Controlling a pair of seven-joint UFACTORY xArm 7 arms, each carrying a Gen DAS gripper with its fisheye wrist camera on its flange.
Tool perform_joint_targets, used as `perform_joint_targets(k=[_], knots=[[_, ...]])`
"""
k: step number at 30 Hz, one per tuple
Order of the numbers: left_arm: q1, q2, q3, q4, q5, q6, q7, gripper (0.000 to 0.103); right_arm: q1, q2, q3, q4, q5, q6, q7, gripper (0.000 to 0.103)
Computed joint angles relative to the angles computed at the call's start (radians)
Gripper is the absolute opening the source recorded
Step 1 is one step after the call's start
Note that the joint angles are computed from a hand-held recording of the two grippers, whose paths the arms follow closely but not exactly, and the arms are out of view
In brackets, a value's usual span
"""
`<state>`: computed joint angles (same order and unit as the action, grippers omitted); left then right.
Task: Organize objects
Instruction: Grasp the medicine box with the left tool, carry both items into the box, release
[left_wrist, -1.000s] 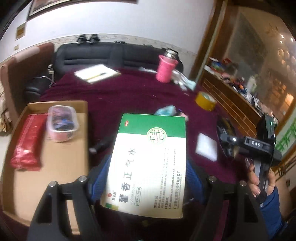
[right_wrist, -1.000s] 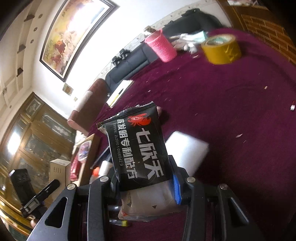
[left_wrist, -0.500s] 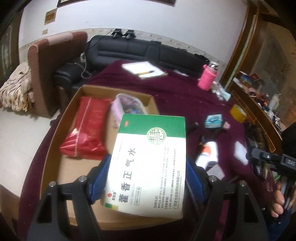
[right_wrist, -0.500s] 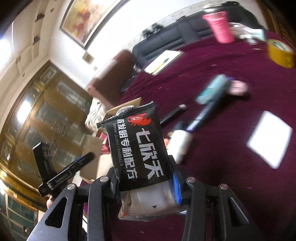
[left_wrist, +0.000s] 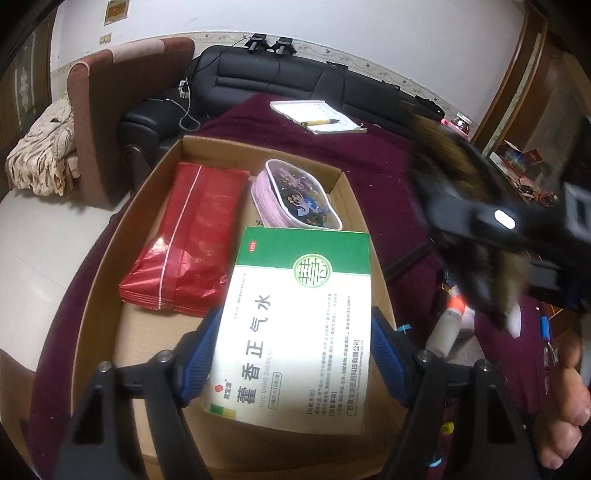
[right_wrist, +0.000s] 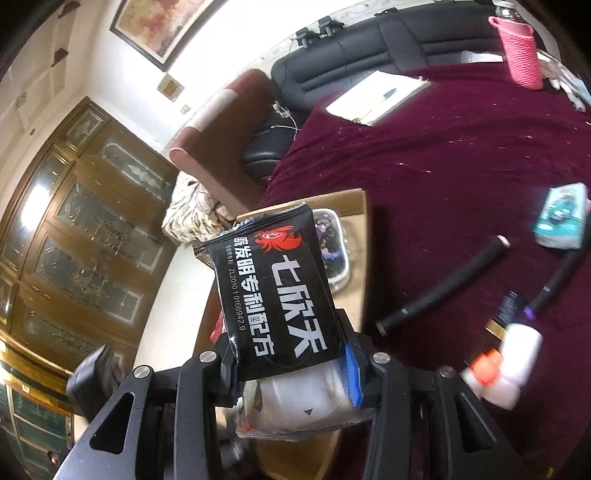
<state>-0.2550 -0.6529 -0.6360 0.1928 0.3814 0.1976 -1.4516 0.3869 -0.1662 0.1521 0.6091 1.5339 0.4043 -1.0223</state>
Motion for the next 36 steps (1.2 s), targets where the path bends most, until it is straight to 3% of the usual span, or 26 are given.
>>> perform_joint_targets(k=[13,20,24,26,28,36], knots=[[0.097,0.05,-0.051,0.016,0.033,-0.05,-0.02,0.075,0.006,0.247,0.051,0.191,-0.059,-0.153,0.12,0.046],[0.134,0.075,-0.053,0.007,0.026,-0.092,-0.009,0.075,-0.036,0.314,0.062,0.235,-0.161,-0.118,0.211,0.047],[0.139,0.083,-0.055,0.007,0.015,-0.101,0.0,0.075,-0.052,0.311,0.071,0.234,-0.205,-0.105,0.237,0.053],[0.14,0.079,-0.055,-0.002,0.008,-0.124,0.0,0.076,-0.059,0.301,0.078,0.229,-0.179,-0.104,0.22,0.067],[0.136,0.083,-0.05,-0.007,-0.005,-0.138,0.009,0.078,-0.066,0.281,0.077,0.219,-0.142,-0.083,0.178,0.073],[0.076,0.013,-0.048,-0.044,-0.068,-0.13,-0.005,0.08,-0.053,0.102,0.023,0.079,0.003,-0.025,0.04,0.077]])
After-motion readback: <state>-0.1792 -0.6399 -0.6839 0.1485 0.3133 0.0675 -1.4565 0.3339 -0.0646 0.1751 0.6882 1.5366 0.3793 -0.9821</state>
